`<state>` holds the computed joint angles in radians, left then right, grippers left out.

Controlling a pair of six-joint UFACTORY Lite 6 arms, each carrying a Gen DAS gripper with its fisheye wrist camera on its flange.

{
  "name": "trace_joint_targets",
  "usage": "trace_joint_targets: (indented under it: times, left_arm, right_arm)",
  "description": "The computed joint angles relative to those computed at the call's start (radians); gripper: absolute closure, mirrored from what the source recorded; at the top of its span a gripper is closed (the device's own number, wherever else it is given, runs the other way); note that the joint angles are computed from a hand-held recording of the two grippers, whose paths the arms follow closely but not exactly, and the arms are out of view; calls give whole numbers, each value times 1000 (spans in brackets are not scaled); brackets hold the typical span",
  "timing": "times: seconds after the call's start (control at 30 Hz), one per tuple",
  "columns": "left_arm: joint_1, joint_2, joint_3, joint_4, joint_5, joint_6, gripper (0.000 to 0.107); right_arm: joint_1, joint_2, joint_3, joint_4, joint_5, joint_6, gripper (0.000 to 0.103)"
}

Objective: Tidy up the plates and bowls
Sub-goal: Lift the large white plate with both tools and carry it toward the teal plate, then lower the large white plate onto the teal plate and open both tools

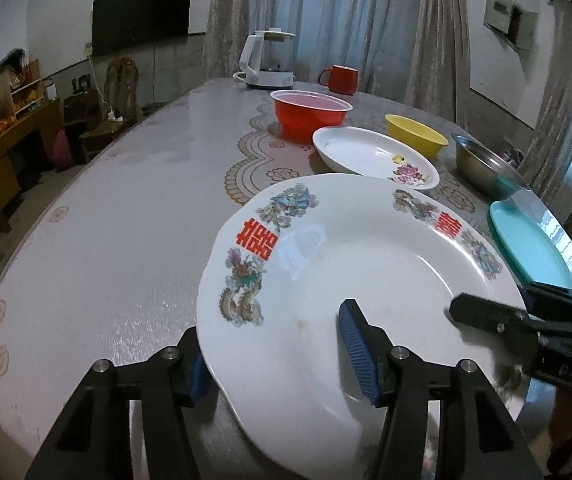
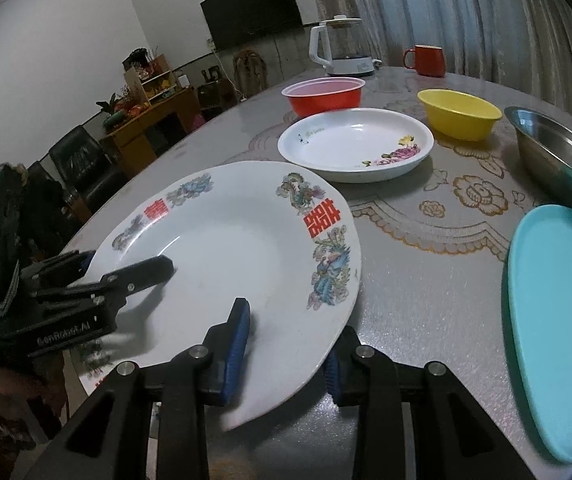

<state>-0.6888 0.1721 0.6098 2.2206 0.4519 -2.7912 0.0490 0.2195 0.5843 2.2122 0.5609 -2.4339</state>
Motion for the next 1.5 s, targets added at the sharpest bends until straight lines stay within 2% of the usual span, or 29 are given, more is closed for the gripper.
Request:
trace_joint_targets:
  times: [0.37, 0.63, 0.87, 1.17, 1.37, 1.5]
  left_arm:
    - [-152, 17, 13, -209, 102, 142, 49]
    - [-228, 55, 47, -242, 140, 143, 49]
    - [-278, 74, 83, -245, 123, 121, 49]
    - [-338, 117, 172, -305, 130, 187, 49]
    - [-356, 194, 322, -358, 108, 301, 49]
    - [-359, 287, 481, -417, 65, 422, 49]
  right_arm:
    - [3, -62, -49, 148, -73, -171, 70]
    - [-106, -126, -114, 28, -38, -120, 70]
    - [-208, -214, -197, -39, -9, -128, 70]
    - [-366, -304, -255, -198, 39, -59, 70]
    - [-533, -366, -267, -367, 95, 42, 70]
    - [-668, -358, -240, -465, 142, 87, 70]
